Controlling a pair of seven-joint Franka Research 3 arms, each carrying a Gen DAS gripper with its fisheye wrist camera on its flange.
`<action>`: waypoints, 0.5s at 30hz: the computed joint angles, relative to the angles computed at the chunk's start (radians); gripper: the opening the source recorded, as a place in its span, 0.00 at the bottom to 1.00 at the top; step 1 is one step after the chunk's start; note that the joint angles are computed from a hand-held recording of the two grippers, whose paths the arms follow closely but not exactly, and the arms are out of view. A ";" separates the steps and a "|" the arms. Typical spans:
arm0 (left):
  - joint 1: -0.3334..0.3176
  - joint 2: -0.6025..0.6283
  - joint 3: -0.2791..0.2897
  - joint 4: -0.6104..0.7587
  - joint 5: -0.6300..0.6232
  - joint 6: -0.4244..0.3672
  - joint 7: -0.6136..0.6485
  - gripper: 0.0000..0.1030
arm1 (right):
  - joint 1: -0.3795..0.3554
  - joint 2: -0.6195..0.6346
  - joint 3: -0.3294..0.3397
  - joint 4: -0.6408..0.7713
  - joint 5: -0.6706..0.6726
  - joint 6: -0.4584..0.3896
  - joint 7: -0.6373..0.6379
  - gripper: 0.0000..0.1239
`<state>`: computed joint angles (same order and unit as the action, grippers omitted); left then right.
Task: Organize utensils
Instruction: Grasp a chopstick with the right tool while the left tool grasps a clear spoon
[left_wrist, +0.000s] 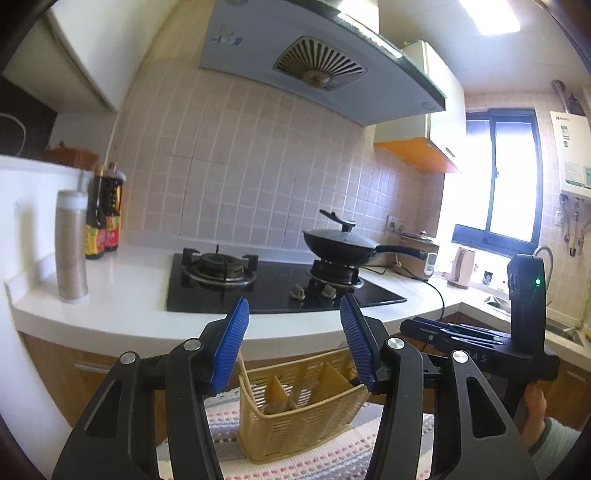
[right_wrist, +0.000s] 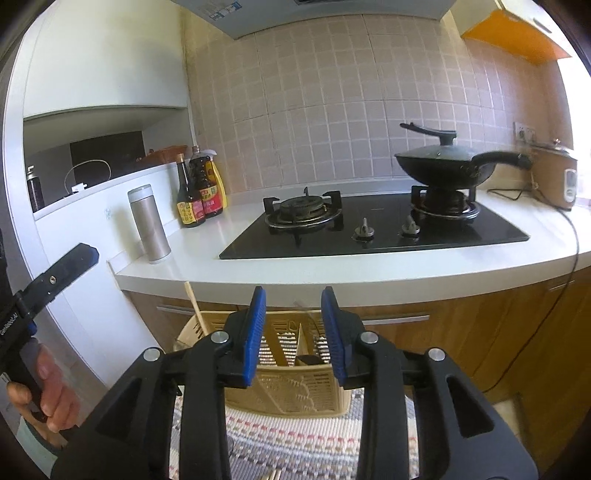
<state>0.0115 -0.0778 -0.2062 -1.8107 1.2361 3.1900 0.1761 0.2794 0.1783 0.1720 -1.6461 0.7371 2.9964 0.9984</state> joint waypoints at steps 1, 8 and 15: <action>-0.003 -0.013 0.002 -0.008 -0.009 0.001 0.008 0.49 | 0.019 -0.023 -0.025 -0.022 -0.059 -0.007 0.058 0.23; -0.039 -0.125 -0.006 -0.104 -0.215 -0.039 0.247 0.53 | 0.064 -0.144 -0.091 -0.117 -0.418 -0.163 0.385 0.23; -0.166 -0.184 0.061 -0.221 -0.503 -0.100 0.533 0.53 | 0.063 -0.171 -0.072 -0.151 -0.486 -0.392 0.438 0.23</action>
